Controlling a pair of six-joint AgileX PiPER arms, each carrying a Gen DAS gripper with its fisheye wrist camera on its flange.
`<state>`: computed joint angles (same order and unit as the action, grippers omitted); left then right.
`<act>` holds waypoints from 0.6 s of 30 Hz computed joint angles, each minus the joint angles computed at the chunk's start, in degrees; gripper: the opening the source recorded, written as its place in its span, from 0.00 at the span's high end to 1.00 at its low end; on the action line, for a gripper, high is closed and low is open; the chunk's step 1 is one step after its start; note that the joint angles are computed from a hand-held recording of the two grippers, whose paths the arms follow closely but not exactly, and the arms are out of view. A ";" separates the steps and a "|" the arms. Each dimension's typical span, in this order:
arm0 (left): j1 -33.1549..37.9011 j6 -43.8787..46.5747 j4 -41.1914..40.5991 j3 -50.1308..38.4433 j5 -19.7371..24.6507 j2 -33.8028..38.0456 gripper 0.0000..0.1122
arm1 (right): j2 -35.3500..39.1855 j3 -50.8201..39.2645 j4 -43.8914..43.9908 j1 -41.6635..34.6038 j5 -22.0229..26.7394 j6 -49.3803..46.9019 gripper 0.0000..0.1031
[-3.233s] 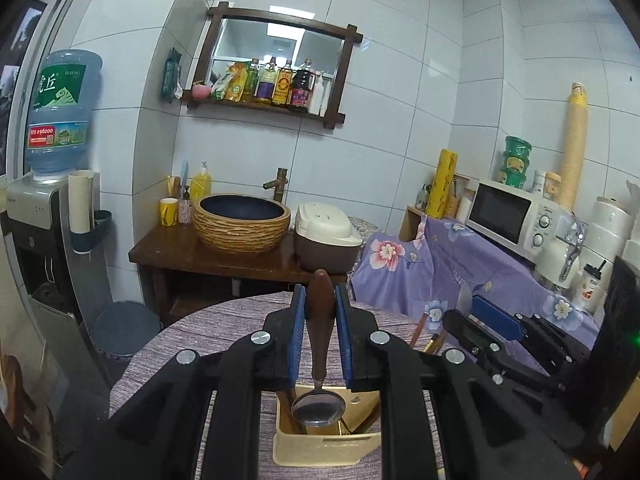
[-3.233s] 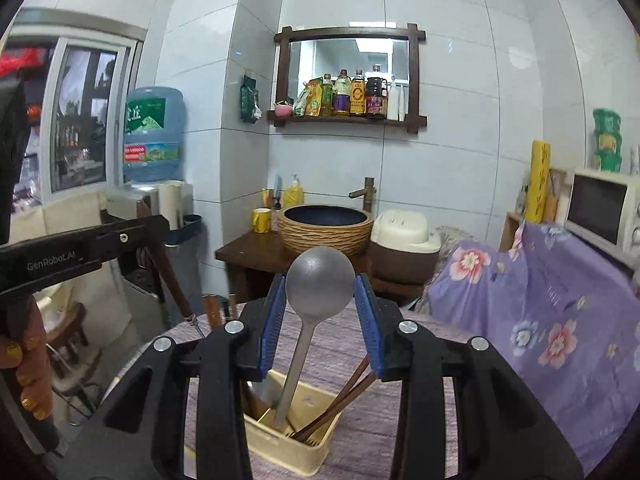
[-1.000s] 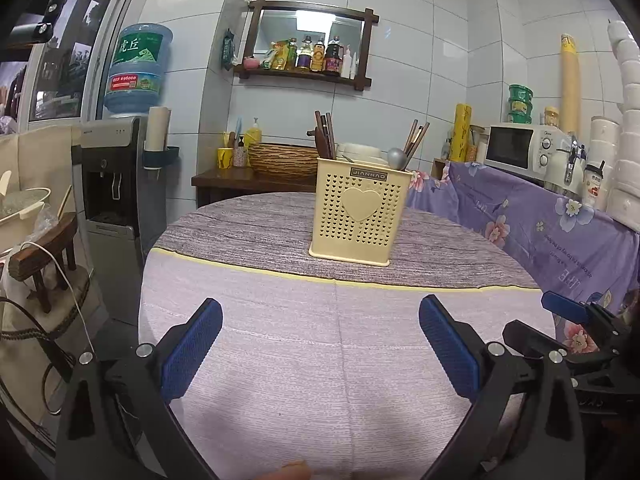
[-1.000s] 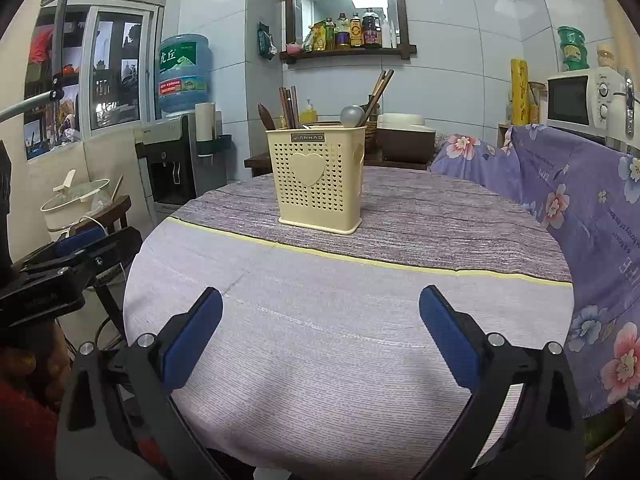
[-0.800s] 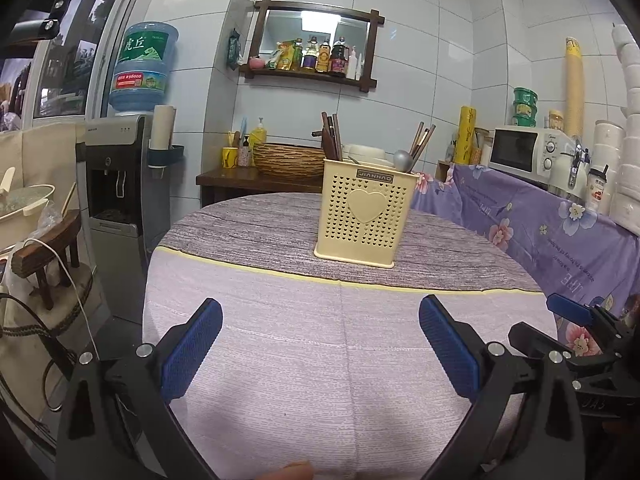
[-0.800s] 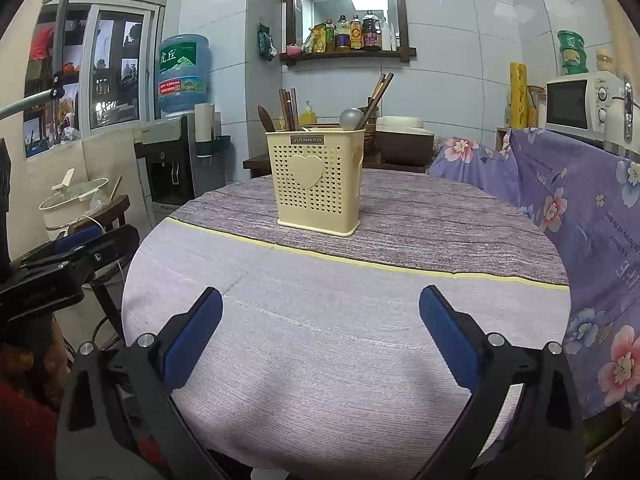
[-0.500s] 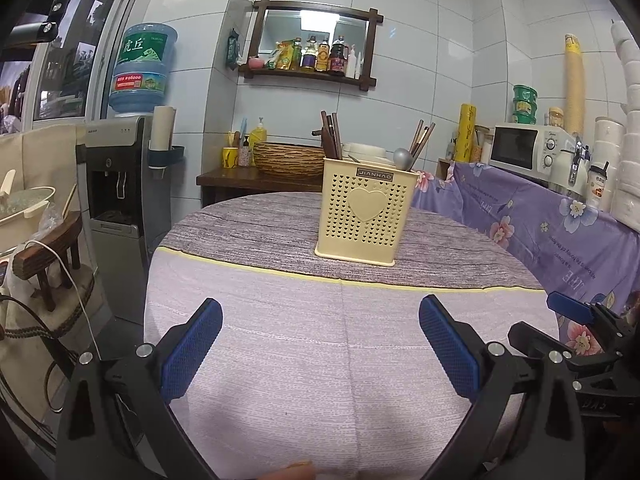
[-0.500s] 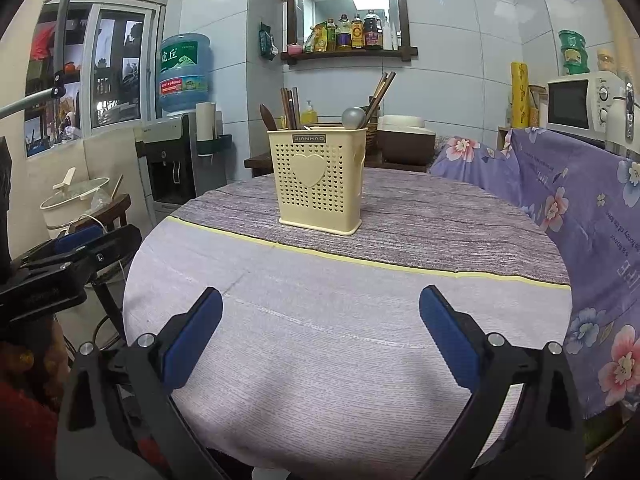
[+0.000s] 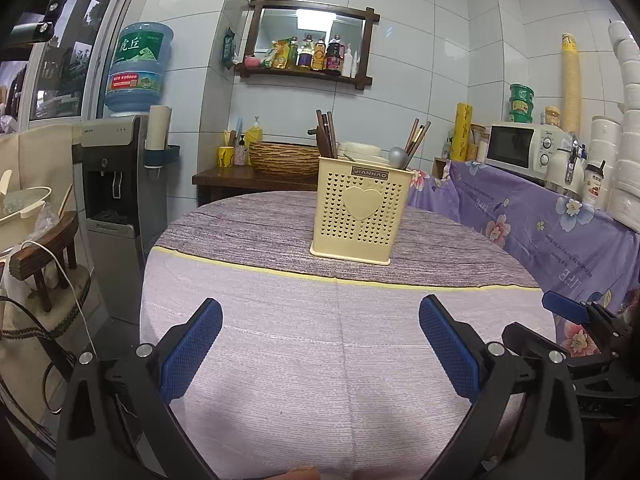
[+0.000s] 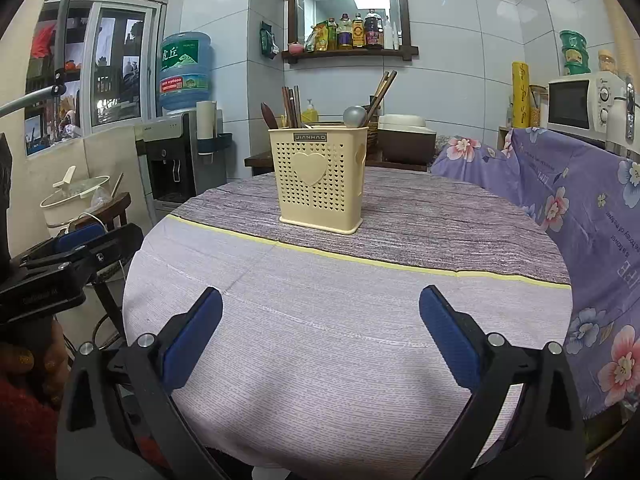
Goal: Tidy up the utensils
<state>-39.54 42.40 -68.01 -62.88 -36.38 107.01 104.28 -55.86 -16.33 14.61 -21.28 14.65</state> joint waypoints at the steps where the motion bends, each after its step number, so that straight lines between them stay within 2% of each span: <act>1: -0.07 0.33 -0.23 -0.07 -0.04 0.02 0.13 | 0.03 0.02 -0.05 -0.04 -0.02 0.06 0.06; 7: -0.13 0.52 -0.55 -0.58 0.57 0.24 0.13 | 0.49 -0.43 0.52 0.03 0.21 -0.22 0.06; 13: 0.57 -3.21 2.40 0.48 1.65 -0.27 0.13 | 0.43 -0.10 1.16 0.09 0.06 -0.52 0.06; 18: 0.23 -1.34 0.56 0.01 1.11 -0.13 0.13 | 0.64 -0.36 1.21 0.18 0.44 -0.51 0.06</act>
